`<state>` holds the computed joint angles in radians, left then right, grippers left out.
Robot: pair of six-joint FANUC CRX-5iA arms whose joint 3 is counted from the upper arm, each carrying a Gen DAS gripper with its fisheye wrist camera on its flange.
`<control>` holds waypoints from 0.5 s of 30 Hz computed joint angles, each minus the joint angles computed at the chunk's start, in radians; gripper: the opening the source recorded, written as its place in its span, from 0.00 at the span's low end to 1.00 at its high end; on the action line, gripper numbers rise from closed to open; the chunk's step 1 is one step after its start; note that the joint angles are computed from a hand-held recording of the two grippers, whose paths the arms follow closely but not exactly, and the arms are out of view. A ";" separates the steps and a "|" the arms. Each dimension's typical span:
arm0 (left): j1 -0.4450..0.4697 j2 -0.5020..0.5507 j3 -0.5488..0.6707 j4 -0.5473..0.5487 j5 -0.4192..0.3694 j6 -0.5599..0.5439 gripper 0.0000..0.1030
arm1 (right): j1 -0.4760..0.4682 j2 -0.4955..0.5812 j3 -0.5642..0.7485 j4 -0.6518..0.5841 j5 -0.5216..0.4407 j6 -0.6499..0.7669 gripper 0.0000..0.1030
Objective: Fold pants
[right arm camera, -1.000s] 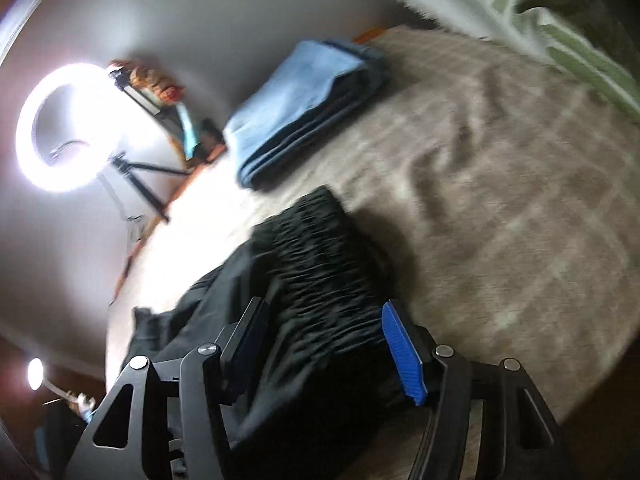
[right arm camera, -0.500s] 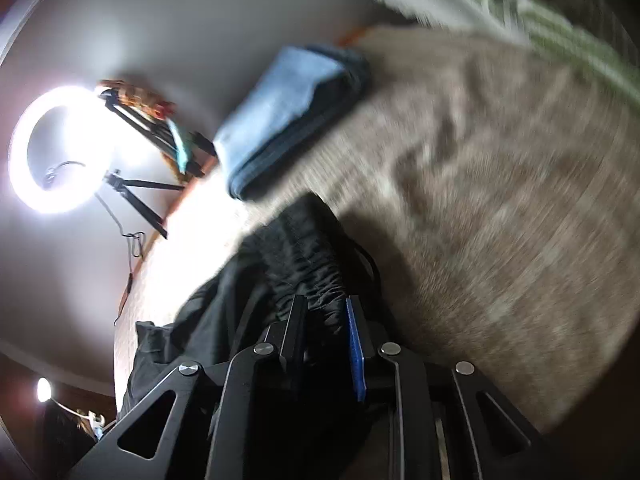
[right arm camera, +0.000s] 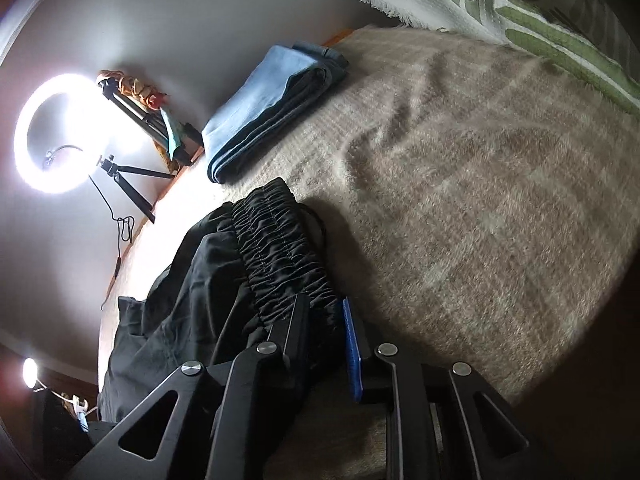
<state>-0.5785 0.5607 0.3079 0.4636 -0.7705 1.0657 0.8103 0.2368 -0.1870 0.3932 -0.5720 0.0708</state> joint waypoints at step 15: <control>0.267 -0.542 -0.501 -0.219 0.035 0.216 0.24 | 0.187 -0.001 0.057 0.159 -0.095 0.110 0.42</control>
<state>-0.3116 0.0186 -0.1934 0.2448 -0.7351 1.2816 0.9972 0.2353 -0.1302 0.5526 -0.6666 0.1806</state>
